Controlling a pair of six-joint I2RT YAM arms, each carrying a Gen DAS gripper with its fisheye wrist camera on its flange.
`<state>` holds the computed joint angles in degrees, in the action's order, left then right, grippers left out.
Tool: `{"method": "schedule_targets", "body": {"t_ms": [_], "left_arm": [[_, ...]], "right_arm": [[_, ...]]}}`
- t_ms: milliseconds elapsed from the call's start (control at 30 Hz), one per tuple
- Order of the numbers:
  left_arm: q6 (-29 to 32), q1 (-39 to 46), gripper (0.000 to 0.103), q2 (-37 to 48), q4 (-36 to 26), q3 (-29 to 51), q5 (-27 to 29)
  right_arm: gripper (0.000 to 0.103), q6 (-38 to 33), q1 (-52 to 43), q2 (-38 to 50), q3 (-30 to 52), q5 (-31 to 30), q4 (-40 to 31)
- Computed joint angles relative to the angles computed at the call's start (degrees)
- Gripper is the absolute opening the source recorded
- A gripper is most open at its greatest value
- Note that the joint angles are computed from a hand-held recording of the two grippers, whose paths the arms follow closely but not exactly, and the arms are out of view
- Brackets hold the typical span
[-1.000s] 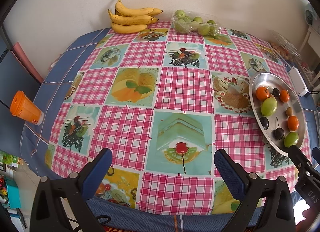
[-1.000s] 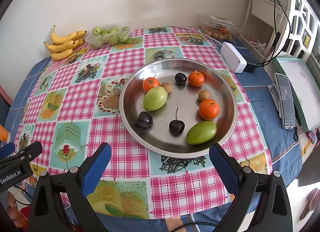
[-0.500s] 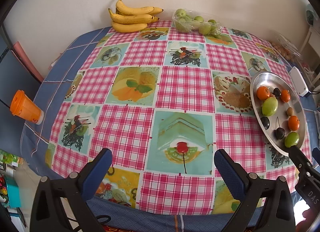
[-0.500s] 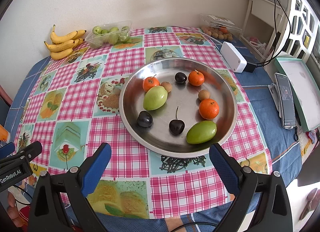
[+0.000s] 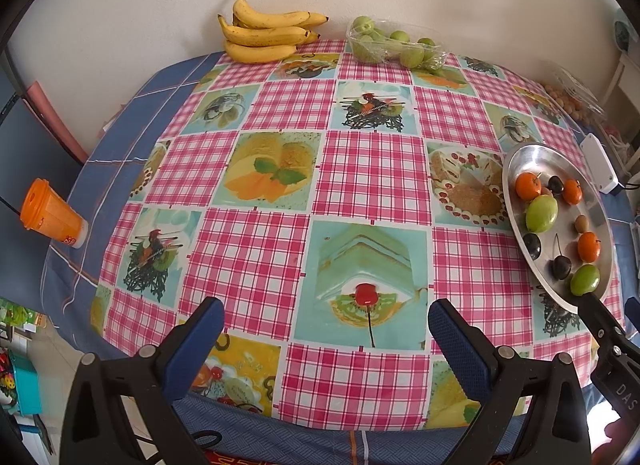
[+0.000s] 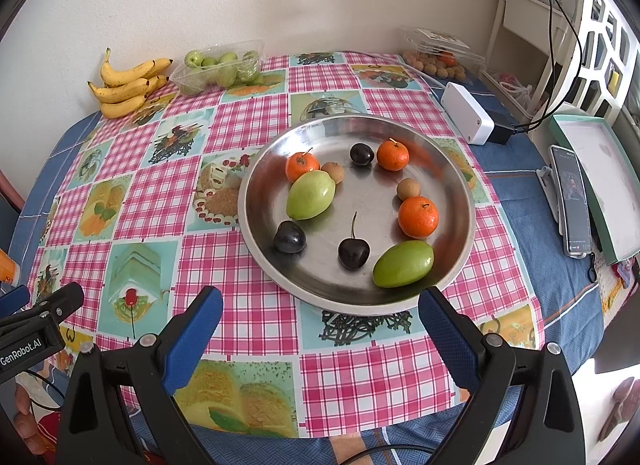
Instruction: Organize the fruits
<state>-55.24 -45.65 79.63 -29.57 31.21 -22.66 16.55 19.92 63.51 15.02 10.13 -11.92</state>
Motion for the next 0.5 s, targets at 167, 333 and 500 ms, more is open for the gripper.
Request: {"method": "schedule_targets", "body": {"t_ms": [167,333,500], "left_arm": [[0.3,0.3,0.103,0.0,0.3,-0.2,0.2],[0.5,0.4,0.103,-0.1,0.2,-0.2,0.2],[0.6,0.5,0.103,-0.2,0.4,-0.3,0.6]], "right_arm": [[0.098,-0.3,-0.3,0.6,0.2,-0.2,0.4],[0.098,-0.2,-0.2,0.6,0.3,-0.1,0.3],[0.098,-0.2,-0.1,0.5,0.2,-0.1,0.2]]}}
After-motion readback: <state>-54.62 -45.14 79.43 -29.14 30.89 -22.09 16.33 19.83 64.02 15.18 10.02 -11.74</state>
